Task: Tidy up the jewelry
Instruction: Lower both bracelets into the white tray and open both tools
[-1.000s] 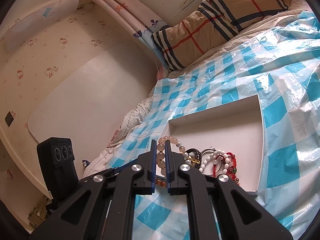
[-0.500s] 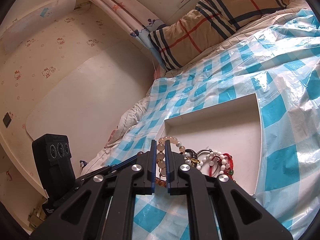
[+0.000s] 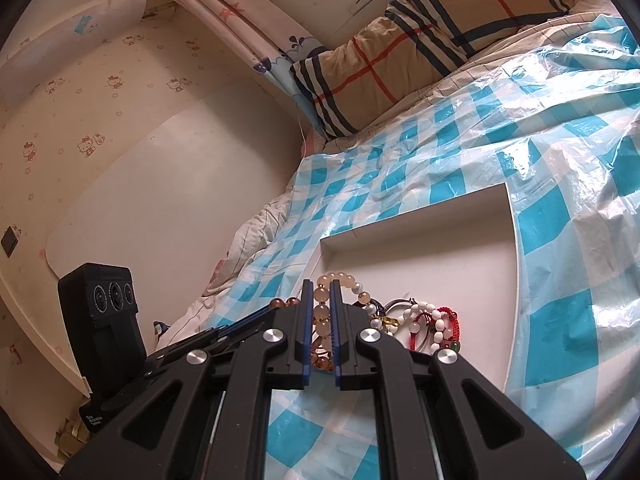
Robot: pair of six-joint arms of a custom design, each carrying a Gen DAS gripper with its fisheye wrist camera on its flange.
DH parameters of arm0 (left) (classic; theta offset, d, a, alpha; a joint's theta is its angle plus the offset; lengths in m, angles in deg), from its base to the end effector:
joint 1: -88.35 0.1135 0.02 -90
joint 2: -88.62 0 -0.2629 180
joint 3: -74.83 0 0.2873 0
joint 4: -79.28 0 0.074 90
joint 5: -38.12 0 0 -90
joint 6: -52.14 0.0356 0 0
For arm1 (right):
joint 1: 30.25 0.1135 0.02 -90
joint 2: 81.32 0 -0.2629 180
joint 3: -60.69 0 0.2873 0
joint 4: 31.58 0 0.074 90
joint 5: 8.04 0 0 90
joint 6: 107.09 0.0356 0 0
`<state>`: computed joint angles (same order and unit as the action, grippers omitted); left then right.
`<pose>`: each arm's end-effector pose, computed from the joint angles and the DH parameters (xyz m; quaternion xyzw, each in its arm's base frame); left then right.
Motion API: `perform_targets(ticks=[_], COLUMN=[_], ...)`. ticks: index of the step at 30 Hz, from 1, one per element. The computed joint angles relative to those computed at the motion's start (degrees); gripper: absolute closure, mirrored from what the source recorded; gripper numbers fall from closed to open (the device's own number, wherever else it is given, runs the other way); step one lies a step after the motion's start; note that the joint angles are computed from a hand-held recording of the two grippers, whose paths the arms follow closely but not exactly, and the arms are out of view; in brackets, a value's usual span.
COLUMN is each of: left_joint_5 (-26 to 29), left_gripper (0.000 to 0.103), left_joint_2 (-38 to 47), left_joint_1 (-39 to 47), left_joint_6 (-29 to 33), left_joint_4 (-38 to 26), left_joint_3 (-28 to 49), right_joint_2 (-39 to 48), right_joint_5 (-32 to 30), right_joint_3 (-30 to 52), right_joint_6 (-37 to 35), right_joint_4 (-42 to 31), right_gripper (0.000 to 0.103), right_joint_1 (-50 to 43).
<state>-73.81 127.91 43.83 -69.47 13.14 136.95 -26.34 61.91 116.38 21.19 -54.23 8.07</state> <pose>0.1228 -0.1021 0.3180 0.0264 0.9041 -0.1024 0.4140 0.1933 0.1684 0.2922 -0.0977 0.8161 0.4548 0.3431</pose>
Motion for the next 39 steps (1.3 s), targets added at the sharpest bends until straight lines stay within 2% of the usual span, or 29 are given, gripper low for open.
perform_targets(ticks=[17, 31, 32, 33, 34, 39], left_joint_5=[0.98, 4.04, 3.83, 3.74, 4.35, 2.57], left_gripper=[0.093, 0.092, 0.092, 0.092, 0.092, 0.092], left_joint_2=[0.55, 1.38, 1.67, 1.9, 1.88, 0.98], left_joint_1=[1.07, 6.66, 7.13, 7.47, 8.52, 8.05], left_joint_6=[0.68, 3.08, 3.08, 2.82, 3.08, 2.03], left_joint_4=[1.67, 4.08, 3.66, 3.28, 3.02, 0.26], left_joint_3=[-1.15, -4.36, -4.27, -4.29, -4.3, -3.67], right_joint_2=[1.05, 4.92, 5.13, 5.43, 5.18, 3.5], right_joint_5=[0.22, 1.15, 1.17, 1.37, 1.75, 3.33], right_joint_3=[-0.04, 1.32, 1.4, 1.62, 1.48, 2.11], right_joint_6=[-0.22, -1.08, -1.1, -0.92, -0.83, -1.98], right_joint_4=[0.44, 1.27, 1.3, 1.34, 1.34, -0.89], right_gripper=[0.094, 0.093, 0.088, 0.07, 0.064, 0.061], right_joint_1=[-0.58, 0.08, 0.07, 0.27, 0.27, 1.15])
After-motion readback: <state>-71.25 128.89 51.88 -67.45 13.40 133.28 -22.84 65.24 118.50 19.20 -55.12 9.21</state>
